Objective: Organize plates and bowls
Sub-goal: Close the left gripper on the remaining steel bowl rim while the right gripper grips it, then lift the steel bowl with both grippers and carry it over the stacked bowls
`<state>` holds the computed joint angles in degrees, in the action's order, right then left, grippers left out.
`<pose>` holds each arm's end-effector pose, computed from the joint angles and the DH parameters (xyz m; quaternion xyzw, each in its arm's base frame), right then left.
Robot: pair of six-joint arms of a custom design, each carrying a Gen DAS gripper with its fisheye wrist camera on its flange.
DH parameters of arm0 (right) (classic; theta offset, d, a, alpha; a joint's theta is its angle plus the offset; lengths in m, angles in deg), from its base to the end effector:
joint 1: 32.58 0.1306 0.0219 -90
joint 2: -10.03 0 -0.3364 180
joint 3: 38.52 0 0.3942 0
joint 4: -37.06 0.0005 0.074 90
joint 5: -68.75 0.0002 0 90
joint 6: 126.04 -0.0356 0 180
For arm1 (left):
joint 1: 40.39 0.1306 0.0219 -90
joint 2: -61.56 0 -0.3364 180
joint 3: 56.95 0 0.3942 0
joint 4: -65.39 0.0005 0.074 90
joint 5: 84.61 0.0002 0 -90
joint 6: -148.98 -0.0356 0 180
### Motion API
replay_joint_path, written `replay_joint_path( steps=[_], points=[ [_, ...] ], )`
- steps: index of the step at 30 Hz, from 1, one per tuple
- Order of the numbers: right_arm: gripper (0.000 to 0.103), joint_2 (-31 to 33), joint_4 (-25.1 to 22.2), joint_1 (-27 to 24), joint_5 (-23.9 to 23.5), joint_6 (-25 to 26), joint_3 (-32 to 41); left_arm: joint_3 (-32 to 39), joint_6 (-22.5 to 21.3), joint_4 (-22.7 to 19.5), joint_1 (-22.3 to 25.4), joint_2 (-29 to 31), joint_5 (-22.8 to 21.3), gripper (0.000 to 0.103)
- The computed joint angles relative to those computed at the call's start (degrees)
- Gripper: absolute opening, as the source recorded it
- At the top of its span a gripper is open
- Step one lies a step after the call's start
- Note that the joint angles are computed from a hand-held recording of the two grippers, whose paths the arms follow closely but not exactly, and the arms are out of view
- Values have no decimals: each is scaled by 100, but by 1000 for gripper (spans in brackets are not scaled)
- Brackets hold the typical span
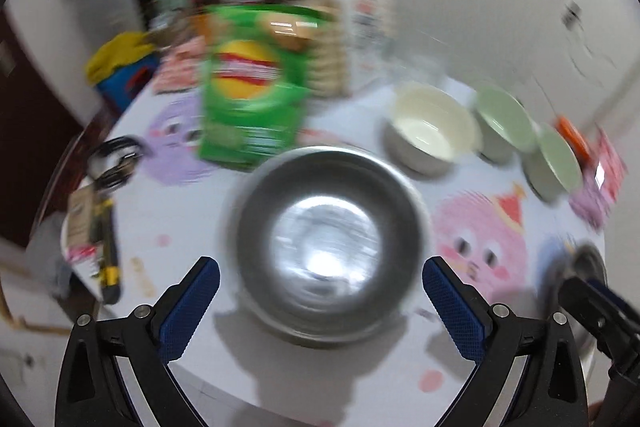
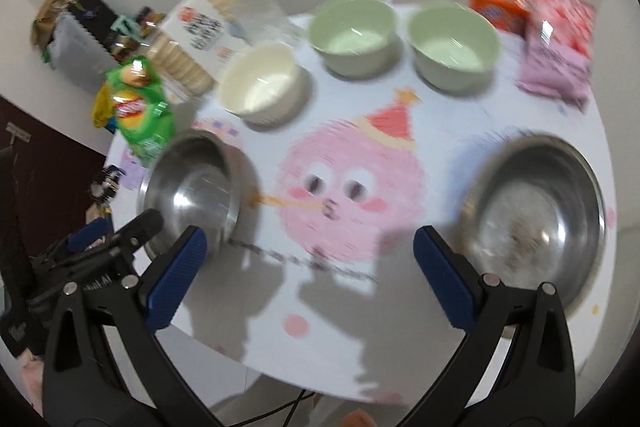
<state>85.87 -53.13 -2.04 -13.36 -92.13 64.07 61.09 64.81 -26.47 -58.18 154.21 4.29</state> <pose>0.2958 0.1683 0.5364 0.2301 0.9434 0.1085 0.2127 0.4163 -0.1334 0.5351 0.1000 0.9738 -0.0325 0.2015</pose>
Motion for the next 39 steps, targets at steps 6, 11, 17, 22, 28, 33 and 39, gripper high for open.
replay_joint_path(
  steps=[6,11,17,22,28,33,39],
  points=[
    [103,831,212,-30,-643,126,501,122,84,-56,625,249,187,103],
    [103,1560,-26,-52,-1025,317,1008,105,-223,-2,785,441,231,103],
    [103,1901,44,-159,-1358,190,1004,-129,-600,55,826,600,248,100],
    [102,2083,61,-206,-1420,229,1021,-243,-734,-23,865,756,420,76],
    [42,2203,138,-226,-1710,252,842,-255,-939,-106,815,854,314,49],
    [18,2119,401,-231,-1937,109,504,-284,-1008,-165,830,876,313,31],
    [12,1997,572,-275,-2029,46,372,-294,-1224,-73,757,829,179,20]
  ],
)
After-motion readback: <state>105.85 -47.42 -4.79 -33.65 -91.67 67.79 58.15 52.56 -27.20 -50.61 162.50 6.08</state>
